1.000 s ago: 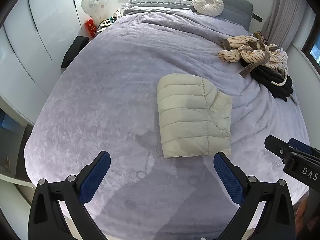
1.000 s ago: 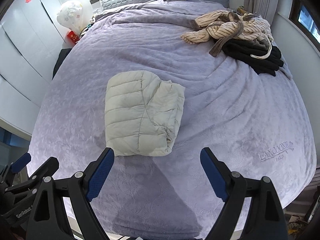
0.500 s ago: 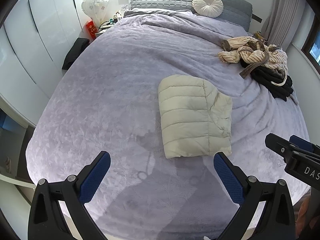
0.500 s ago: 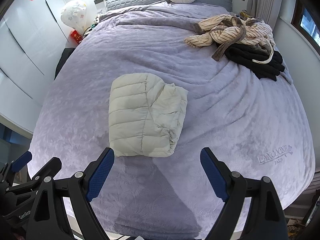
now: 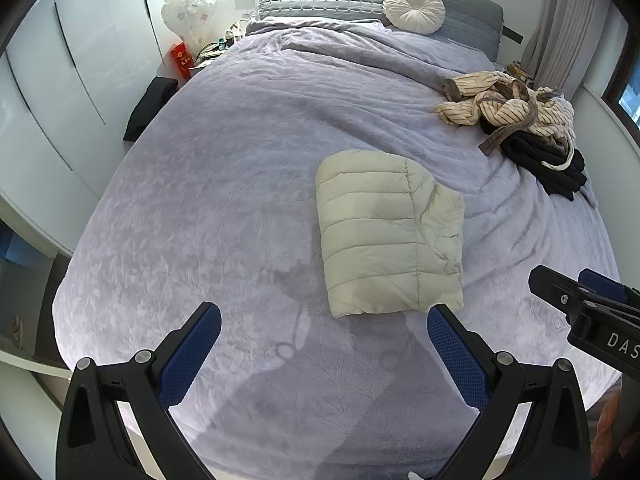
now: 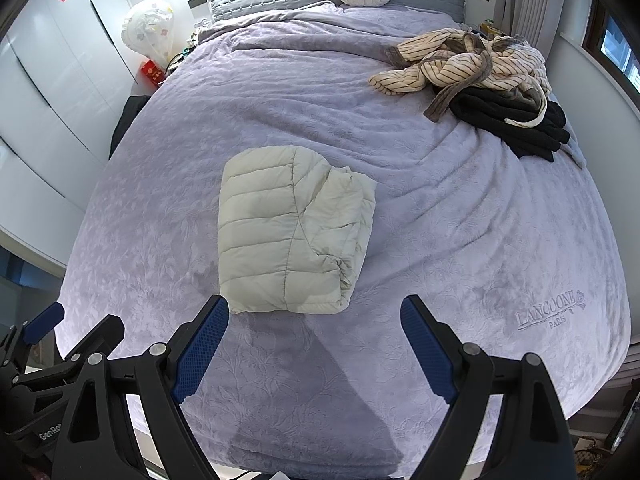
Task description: Fold large clothes
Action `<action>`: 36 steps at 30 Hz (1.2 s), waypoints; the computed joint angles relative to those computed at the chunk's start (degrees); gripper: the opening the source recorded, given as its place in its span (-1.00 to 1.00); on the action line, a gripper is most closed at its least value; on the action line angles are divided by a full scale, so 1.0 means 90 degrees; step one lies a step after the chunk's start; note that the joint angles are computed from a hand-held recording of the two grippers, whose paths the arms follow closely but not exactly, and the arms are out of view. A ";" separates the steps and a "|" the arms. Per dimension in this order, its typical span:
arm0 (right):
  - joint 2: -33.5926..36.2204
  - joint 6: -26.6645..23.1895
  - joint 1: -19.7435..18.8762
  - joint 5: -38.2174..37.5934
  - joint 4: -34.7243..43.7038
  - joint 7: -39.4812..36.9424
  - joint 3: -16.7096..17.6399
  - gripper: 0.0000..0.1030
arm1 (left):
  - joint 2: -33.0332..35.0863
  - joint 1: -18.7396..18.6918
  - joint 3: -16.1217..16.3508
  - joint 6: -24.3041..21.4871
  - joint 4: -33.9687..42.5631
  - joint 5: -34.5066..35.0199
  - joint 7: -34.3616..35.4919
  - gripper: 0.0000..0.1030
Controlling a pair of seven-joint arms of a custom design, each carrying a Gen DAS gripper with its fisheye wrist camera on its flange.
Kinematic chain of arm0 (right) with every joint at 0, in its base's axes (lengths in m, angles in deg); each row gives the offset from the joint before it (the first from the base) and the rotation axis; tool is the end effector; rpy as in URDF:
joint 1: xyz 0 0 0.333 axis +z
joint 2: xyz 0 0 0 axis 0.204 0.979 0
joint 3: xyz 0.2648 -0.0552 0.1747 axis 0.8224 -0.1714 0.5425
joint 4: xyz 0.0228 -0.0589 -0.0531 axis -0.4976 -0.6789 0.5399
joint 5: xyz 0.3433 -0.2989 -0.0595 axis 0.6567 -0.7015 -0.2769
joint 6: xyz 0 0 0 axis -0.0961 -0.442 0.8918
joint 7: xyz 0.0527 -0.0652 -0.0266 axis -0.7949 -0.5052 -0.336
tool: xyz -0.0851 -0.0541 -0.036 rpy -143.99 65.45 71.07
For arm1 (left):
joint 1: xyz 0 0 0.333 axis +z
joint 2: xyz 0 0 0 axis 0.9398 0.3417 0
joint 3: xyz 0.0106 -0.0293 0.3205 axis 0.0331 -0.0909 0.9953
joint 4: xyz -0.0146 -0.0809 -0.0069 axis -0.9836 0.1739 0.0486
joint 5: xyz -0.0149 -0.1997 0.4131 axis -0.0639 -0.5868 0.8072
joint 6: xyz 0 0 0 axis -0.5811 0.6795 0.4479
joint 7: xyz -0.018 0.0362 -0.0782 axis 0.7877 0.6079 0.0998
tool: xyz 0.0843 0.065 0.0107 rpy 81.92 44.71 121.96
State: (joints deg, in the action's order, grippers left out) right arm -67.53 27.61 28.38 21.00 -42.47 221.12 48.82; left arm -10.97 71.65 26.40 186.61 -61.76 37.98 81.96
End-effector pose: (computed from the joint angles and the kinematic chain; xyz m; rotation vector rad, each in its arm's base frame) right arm 0.5436 0.2514 0.6700 -1.6651 2.2249 -0.4397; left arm 0.6269 -0.0318 0.7098 -1.7733 2.1509 -0.5732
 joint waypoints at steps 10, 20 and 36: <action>0.0018 -0.0019 0.0016 -0.0004 0.0028 0.0017 0.0000 0.74 | 0.0031 0.0017 0.0000 -0.0032 0.0051 -0.0013 0.0050 1.00; 0.0015 -0.0032 0.0022 0.0030 0.0030 0.0003 0.0000 0.74 | 0.0069 0.0024 -0.0005 -0.0062 0.0102 -0.0008 0.0052 1.00; -0.0012 -0.0007 0.0013 0.0048 -0.0014 -0.0022 -0.0006 0.74 | 0.0081 0.0029 -0.0015 -0.0051 0.0105 -0.0016 0.0081 1.00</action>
